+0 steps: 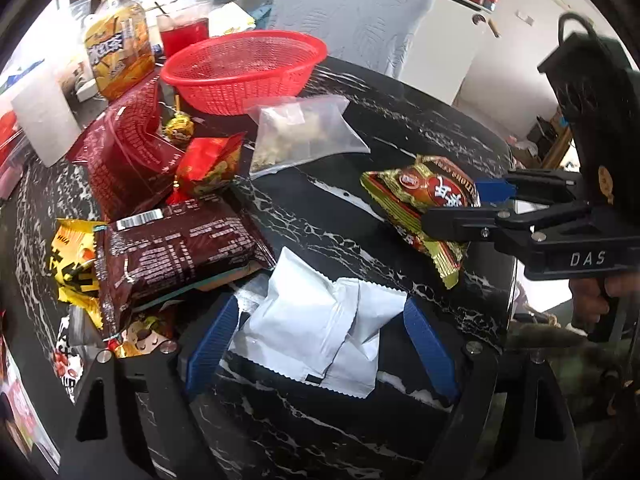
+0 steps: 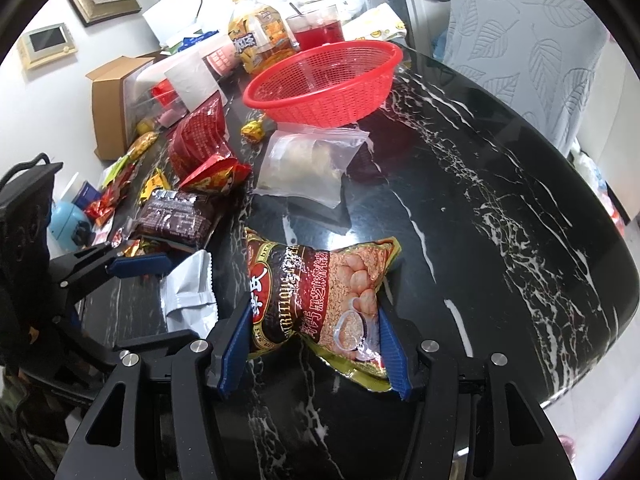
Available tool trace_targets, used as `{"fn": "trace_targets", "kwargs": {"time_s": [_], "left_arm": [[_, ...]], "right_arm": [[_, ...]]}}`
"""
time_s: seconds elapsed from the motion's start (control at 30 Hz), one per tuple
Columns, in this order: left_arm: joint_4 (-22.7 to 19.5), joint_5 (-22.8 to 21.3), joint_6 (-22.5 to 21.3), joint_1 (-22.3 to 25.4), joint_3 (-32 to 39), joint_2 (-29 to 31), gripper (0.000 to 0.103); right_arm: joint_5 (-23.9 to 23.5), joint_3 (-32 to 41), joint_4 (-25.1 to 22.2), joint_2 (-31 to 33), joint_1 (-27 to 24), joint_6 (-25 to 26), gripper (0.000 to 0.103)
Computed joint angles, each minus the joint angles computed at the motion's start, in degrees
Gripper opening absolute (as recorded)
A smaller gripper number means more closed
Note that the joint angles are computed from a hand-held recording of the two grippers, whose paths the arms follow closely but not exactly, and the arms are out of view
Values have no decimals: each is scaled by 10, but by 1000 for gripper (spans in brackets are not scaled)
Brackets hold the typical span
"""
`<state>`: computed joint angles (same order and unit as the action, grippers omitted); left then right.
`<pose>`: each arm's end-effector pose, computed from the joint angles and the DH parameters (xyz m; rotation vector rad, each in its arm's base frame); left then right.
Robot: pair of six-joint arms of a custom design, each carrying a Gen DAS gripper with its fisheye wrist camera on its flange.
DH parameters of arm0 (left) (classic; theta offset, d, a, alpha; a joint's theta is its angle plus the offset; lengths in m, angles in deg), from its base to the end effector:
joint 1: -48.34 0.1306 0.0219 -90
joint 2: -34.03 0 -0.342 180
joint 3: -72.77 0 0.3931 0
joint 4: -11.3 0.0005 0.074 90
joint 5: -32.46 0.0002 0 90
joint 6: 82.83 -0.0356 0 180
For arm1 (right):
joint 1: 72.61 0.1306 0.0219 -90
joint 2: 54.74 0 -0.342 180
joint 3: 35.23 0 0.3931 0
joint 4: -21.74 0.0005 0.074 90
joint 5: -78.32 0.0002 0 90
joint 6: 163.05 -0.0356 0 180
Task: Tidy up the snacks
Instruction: 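Close the left tool on the white sachet while the right tool lifts the peanut bag, then carry the white sachet and peanut bag over the red basket with both tools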
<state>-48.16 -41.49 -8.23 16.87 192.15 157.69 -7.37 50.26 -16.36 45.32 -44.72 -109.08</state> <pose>0.5500 -0.3488 0.2888 1.1511 2.4331 -0.4633 0.4685 0.2443 0.2813 0.2113 2.5168 0.3709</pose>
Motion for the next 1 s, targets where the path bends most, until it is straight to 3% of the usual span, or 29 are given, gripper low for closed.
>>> {"fn": "trace_targets", "kwargs": {"time_s": [0.13,0.27,0.33,0.4,0.53,1.0], "left_arm": [[-28,-6,-22,-2,23,21,84],[-16,-20,-42,-5,8,12,84],[11,-33,-32,-5,-13,2,83],[47,-43,-23,-6,-39,-13,73],[53,-44,1,-2,-47,-18,67],[73,-26,98,-2,-52,-32,67]], "right_arm": [[-1,2,0,2,0,1,57],[-1,2,-1,2,0,3,57],[-1,2,-1,2,0,2,57],[-1,2,-1,2,0,2,57],[-2,3,-2,2,0,3,57],[-23,-2,-7,-6,4,21,57]]}}
